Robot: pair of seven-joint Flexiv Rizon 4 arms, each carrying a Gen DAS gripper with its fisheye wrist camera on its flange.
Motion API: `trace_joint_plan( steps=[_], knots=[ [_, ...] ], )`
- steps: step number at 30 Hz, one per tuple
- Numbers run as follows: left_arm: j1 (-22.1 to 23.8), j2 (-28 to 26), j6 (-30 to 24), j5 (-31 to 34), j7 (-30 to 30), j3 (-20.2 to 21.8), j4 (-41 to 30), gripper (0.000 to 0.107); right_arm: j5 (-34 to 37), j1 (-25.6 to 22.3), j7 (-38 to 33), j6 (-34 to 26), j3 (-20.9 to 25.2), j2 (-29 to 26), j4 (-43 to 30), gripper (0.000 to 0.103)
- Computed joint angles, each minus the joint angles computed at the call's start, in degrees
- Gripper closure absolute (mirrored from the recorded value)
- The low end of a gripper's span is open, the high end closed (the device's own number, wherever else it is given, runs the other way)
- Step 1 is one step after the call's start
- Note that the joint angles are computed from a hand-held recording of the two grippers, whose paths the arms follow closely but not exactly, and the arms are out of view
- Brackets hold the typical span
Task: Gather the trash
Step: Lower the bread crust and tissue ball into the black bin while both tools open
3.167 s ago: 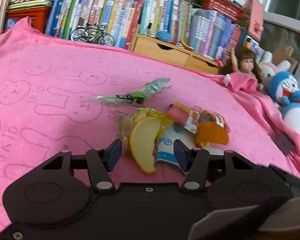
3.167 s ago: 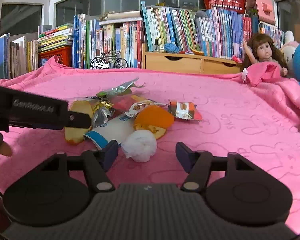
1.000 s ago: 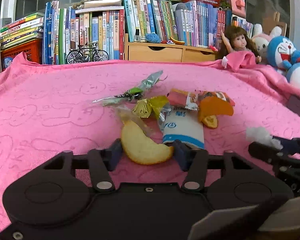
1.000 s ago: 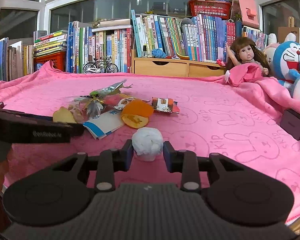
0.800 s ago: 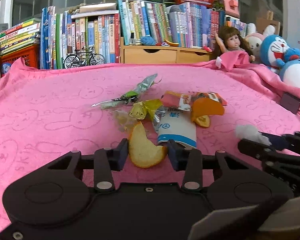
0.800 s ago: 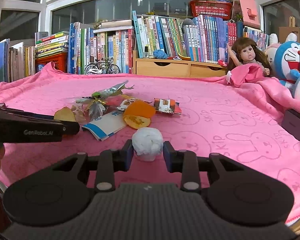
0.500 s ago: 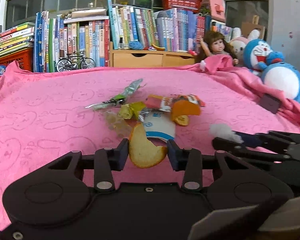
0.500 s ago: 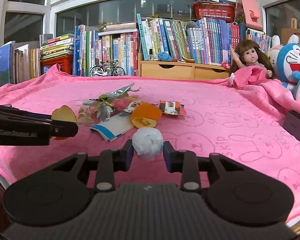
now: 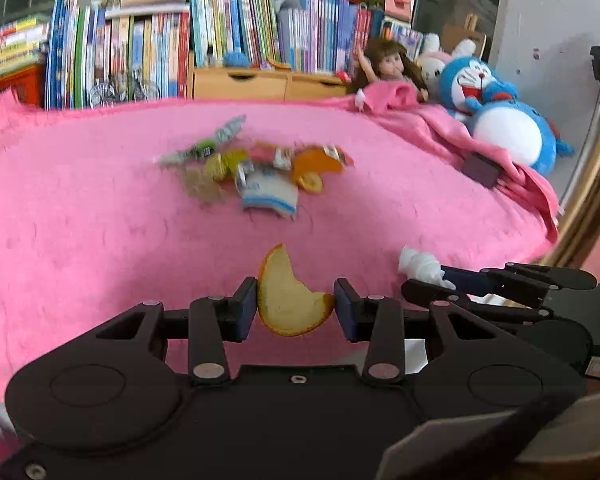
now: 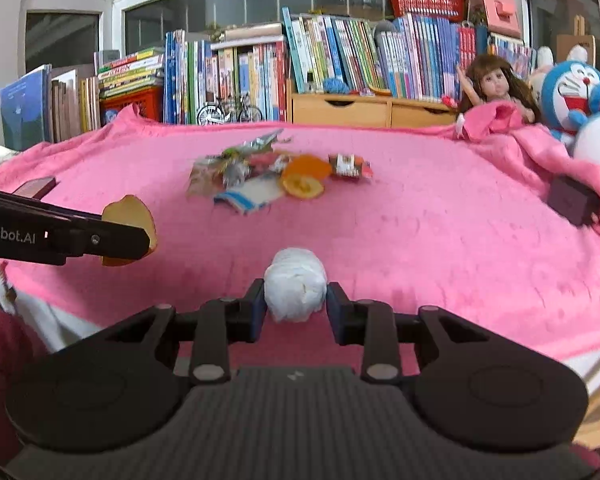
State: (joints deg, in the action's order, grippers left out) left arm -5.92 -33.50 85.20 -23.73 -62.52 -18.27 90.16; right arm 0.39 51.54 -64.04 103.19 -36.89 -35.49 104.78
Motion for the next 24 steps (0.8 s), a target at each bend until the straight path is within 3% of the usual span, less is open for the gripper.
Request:
trace_joint_plan(
  steps=[4,11,15,20,24],
  knots=[
    [0.3,2.1,-2.5,-0.9,-1.0,0.3,3.7,0.068,-0.6,1.0,-0.3,-1.4,0.6,2.4,3.5,0.064],
    [-2.4,3.0,-8.8,0.2,-2.3,4.4,6.6,0.067,-5.2,-2.3,2.9,-5.9,6.4,4.8,6.8,0.064],
    [-6.1,1.0,-14.0,4.2,-6.6,9.7,4.6,0.067,-8.2,-5.0,5.0,-7.5,9.7,4.6,7.5,0.064],
    [-9.2,-2.2,-21.1,10.2,-12.9,14.5,0.6,0.067,-11.3,-11.2,7.3,-11.3,17.2,4.2,6.3,0.064],
    [-9.4,-3.3,-25.6,12.8,-15.5,15.0,-1.1,0.066,-13.9,-14.1,8.7,-13.1,20.6,3.8,5.9,0.064]
  ],
)
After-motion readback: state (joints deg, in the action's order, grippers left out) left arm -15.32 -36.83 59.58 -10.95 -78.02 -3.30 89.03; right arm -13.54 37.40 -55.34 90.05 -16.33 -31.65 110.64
